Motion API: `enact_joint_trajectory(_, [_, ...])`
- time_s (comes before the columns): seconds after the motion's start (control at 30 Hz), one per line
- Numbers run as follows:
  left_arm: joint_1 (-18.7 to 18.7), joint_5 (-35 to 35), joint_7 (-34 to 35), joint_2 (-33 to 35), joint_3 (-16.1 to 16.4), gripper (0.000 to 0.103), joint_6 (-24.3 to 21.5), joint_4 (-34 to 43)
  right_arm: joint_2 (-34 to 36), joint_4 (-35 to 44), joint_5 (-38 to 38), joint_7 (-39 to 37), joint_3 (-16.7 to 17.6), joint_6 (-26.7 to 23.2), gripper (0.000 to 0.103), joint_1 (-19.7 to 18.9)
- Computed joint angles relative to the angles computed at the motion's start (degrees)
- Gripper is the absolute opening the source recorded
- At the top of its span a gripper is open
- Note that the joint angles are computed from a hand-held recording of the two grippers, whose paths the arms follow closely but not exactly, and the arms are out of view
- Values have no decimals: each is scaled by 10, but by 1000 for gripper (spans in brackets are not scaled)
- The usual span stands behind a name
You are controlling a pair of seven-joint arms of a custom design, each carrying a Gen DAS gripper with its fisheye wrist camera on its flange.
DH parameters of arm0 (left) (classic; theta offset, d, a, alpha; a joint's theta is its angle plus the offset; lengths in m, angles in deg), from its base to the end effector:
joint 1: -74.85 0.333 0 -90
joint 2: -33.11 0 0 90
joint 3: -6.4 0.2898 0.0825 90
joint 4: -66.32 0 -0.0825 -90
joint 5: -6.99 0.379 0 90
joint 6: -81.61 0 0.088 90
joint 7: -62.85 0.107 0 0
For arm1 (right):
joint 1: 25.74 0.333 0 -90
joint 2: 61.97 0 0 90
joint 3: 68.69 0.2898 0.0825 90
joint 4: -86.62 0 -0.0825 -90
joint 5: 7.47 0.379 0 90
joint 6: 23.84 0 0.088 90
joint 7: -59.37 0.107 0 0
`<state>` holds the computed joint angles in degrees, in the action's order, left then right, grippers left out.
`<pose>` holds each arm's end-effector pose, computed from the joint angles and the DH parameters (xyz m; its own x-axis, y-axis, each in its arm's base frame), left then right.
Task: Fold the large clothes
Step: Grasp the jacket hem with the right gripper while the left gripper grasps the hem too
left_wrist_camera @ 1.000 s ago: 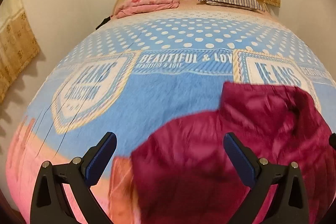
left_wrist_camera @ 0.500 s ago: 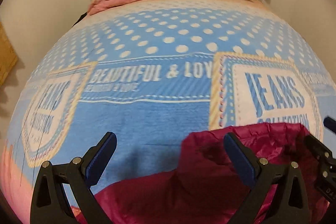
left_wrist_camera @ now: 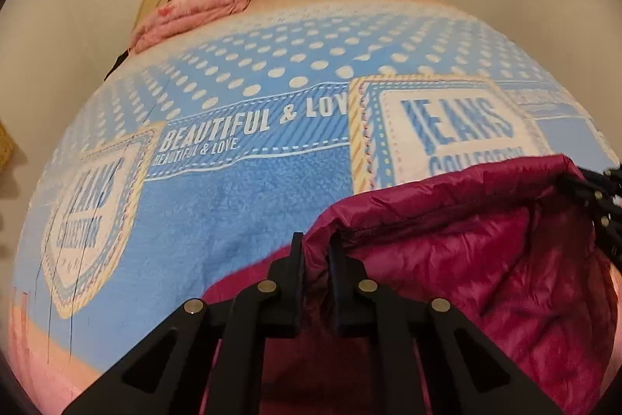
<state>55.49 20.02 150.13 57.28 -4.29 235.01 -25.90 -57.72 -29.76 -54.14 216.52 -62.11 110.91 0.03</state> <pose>0.6153 -0.3415 0.4407 -0.5373 -0.8375 -0.0994 -0.6353 0.4794 -0.6055 0.5006 0.3039 0.4155 -0.1502 -0.9708 0.1868 -0.8042 0.0100 -0.5943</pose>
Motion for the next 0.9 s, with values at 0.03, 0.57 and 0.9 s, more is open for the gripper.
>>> enact_joint_trajectory(0.03, [-3, 13, -6, -21, 6, 9, 19, -34, -7, -7, -8, 6, 2, -4, 9, 4])
enact_joint_trajectory(0.57, [-25, 192, -126, -77, 41, 10, 124, -184, 3, -85, -68, 101, 16, -8, 7, 27])
enact_joint_trajectory(0.9, [-53, 302, -307, -106, 101, 89, 162, -162, -34, -123, -65, 134, 15, 32, 18, 15])
